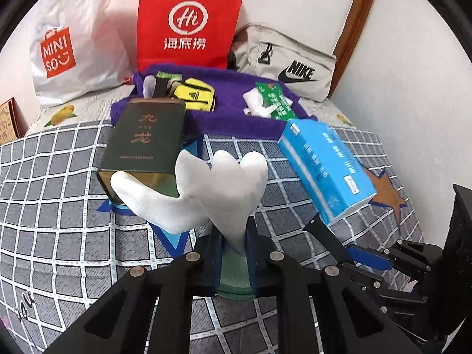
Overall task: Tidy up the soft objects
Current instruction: 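Carry the black strap and white glove over the purple towel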
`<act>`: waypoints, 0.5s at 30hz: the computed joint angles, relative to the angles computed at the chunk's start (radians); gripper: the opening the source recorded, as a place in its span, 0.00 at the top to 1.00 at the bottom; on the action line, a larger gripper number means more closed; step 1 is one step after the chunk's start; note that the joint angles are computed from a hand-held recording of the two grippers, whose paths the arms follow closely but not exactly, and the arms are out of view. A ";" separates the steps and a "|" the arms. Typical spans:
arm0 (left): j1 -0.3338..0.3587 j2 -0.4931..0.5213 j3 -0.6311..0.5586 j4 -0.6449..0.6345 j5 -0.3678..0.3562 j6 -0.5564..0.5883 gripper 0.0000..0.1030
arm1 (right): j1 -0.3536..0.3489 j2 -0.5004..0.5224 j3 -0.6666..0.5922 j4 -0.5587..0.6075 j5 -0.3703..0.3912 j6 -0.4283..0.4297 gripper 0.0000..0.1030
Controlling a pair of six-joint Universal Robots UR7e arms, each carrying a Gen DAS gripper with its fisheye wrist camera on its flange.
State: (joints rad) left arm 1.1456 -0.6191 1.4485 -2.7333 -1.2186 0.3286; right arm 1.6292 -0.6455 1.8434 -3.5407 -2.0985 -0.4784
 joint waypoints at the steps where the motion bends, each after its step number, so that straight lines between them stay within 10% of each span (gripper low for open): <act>1: 0.000 -0.006 0.003 -0.001 -0.006 -0.002 0.87 | 0.003 -0.004 0.003 -0.003 0.000 0.000 0.80; 15: -0.020 -0.023 -0.038 0.000 -0.010 -0.007 0.87 | 0.011 -0.046 -0.052 0.014 0.045 -0.006 0.80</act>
State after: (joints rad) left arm 1.1260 -0.6417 1.4102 -2.7331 -1.2286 0.3218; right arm 1.6405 -0.6914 1.7912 -3.5264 -2.0538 -0.4848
